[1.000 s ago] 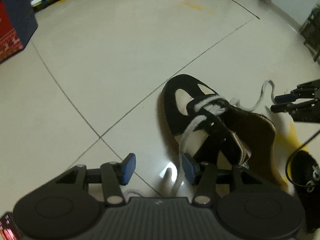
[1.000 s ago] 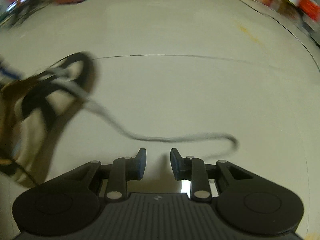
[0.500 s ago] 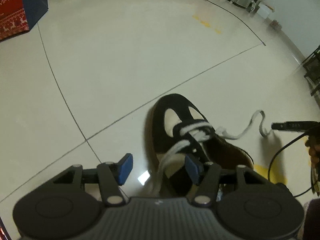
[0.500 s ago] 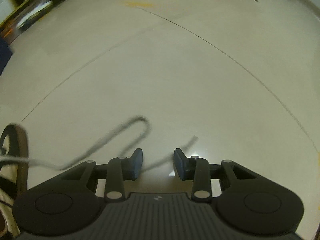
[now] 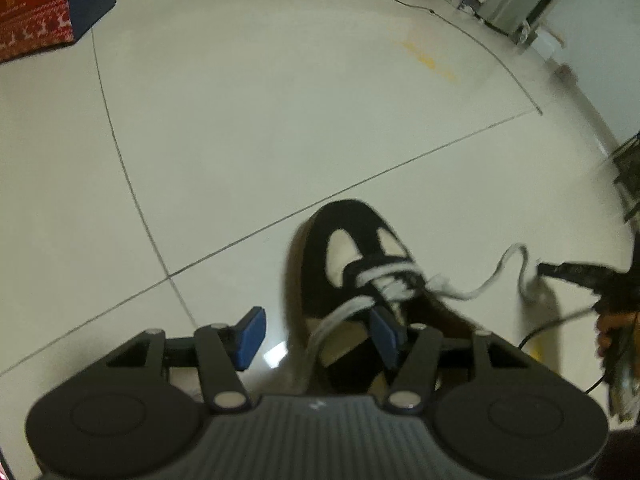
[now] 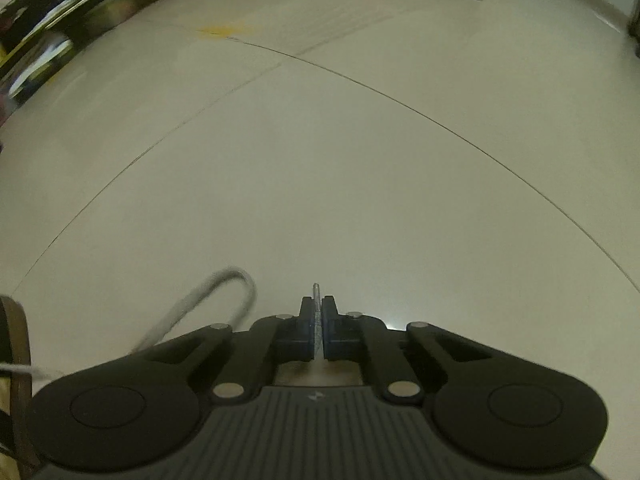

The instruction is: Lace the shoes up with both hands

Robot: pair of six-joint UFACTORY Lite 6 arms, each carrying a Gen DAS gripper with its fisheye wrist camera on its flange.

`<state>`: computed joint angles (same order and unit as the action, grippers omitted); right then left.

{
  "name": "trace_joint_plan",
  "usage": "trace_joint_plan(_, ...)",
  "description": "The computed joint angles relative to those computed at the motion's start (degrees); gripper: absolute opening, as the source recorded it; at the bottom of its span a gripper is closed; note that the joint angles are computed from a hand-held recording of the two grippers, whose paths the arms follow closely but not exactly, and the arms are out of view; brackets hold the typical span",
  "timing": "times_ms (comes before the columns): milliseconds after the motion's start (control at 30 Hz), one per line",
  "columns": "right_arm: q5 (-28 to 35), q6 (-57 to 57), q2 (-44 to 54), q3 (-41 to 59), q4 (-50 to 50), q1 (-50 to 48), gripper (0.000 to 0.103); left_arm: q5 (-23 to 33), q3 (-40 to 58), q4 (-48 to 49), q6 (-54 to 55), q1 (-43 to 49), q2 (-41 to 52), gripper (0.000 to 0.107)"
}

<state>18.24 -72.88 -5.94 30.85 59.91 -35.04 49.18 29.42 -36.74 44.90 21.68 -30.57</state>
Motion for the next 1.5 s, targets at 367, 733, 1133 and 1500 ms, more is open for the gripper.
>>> trace_joint_plan(367, 1.52, -27.65, -5.82, -4.12, 17.24, 12.22, 0.004, 0.59, 0.53, -1.12, -3.36, -3.94, -2.16, 0.059)
trace_joint_plan(733, -2.0, -35.92, 2.13, 1.67, 22.55, 25.57, 0.005, 2.04, 0.74, -0.12, -5.15, -4.16, -2.06, 0.06)
trace_joint_plan(1133, -0.82, -21.93, -3.05, -2.66, 12.54, 27.81, 0.03, 3.49, 0.08, -0.47, -3.31, -3.5, -3.64, 0.067)
trace_joint_plan(1500, 1.5, -21.44, -7.26, -5.76, 8.06, 27.07, 0.002, 1.89, 2.25, -2.46, -5.16, -8.93, -1.7, 0.067)
